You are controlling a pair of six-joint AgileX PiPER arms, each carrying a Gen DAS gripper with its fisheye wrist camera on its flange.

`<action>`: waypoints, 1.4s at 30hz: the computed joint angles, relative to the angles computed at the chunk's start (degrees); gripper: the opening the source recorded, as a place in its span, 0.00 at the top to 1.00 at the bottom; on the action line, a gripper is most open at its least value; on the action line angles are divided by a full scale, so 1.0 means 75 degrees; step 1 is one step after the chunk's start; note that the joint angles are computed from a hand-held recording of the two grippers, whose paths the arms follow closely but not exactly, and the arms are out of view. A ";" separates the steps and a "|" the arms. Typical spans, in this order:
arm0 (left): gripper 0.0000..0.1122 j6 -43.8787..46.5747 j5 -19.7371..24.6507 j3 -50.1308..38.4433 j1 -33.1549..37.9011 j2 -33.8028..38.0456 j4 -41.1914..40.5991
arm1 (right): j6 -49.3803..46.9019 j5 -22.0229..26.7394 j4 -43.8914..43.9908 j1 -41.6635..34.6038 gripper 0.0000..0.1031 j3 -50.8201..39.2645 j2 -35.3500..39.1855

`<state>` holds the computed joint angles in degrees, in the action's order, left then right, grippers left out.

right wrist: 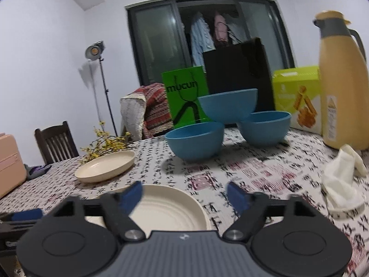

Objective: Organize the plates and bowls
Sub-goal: 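Open both grippers to release the plate rim, then withdraw both grippers back from the placed plate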

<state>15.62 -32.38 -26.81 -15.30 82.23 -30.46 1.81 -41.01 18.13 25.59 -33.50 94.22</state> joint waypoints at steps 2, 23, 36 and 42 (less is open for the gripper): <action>0.08 -0.0185 -0.0097 0.0059 0.0031 -0.0022 0.0151 | -0.0070 0.0043 -0.0127 -0.0024 0.07 -0.0077 0.0009; 0.08 -0.1093 -0.0668 0.0456 0.0177 -0.0072 0.1009 | 0.0834 -0.0397 -0.1040 -0.0489 0.00 -0.0395 0.0587; 0.08 -0.1409 -0.0892 0.0619 0.0230 -0.0114 0.1265 | 0.0804 -0.0751 -0.0720 -0.0367 0.00 -0.0214 0.0588; 0.08 -0.1388 -0.0978 0.0657 0.0207 -0.0116 0.1187 | 0.0772 -0.0805 -0.0639 -0.0328 0.00 -0.0189 0.0588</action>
